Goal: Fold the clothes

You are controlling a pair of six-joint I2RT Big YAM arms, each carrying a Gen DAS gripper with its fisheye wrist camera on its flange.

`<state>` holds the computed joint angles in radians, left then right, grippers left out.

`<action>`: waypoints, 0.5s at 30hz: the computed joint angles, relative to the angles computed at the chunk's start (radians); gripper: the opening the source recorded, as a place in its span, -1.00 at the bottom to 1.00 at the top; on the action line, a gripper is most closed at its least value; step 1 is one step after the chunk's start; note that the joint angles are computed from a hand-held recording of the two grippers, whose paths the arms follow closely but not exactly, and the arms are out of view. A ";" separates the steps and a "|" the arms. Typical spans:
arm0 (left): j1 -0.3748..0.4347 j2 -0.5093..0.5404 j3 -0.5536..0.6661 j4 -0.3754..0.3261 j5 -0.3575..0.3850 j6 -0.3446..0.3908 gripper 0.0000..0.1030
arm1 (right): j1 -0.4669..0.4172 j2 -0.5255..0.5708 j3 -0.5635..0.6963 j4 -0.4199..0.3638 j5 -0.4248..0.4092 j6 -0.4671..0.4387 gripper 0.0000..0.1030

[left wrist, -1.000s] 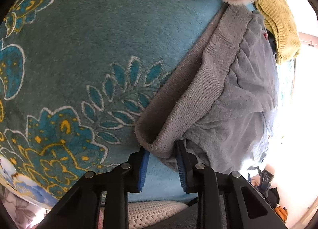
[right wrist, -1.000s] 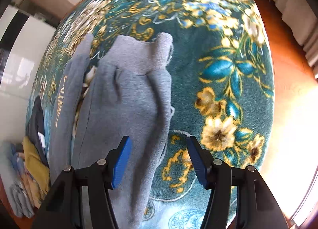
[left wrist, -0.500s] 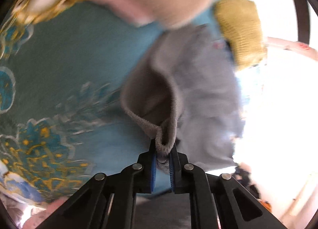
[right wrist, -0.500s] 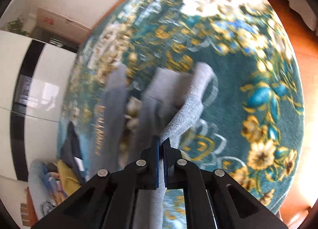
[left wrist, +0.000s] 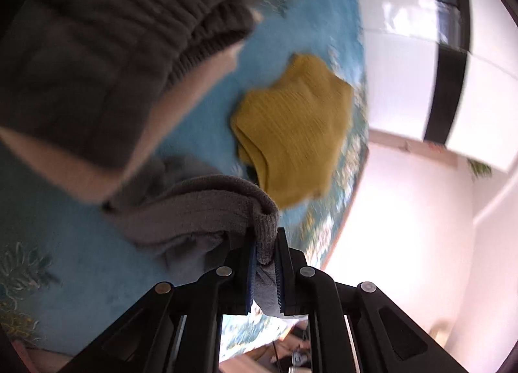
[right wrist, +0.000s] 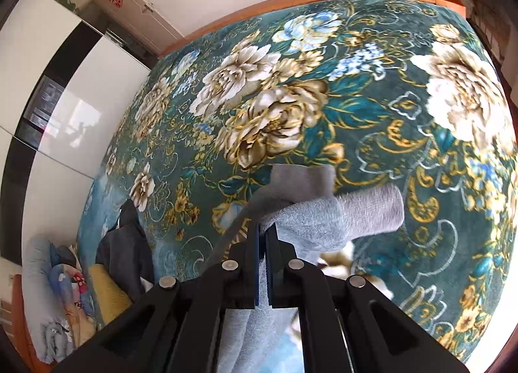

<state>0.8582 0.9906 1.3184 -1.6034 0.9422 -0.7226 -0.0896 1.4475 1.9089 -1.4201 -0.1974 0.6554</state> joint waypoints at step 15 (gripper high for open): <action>-0.089 0.051 0.021 0.118 -0.306 -0.096 -0.75 | 0.073 0.178 0.072 0.049 -0.078 -0.137 -0.15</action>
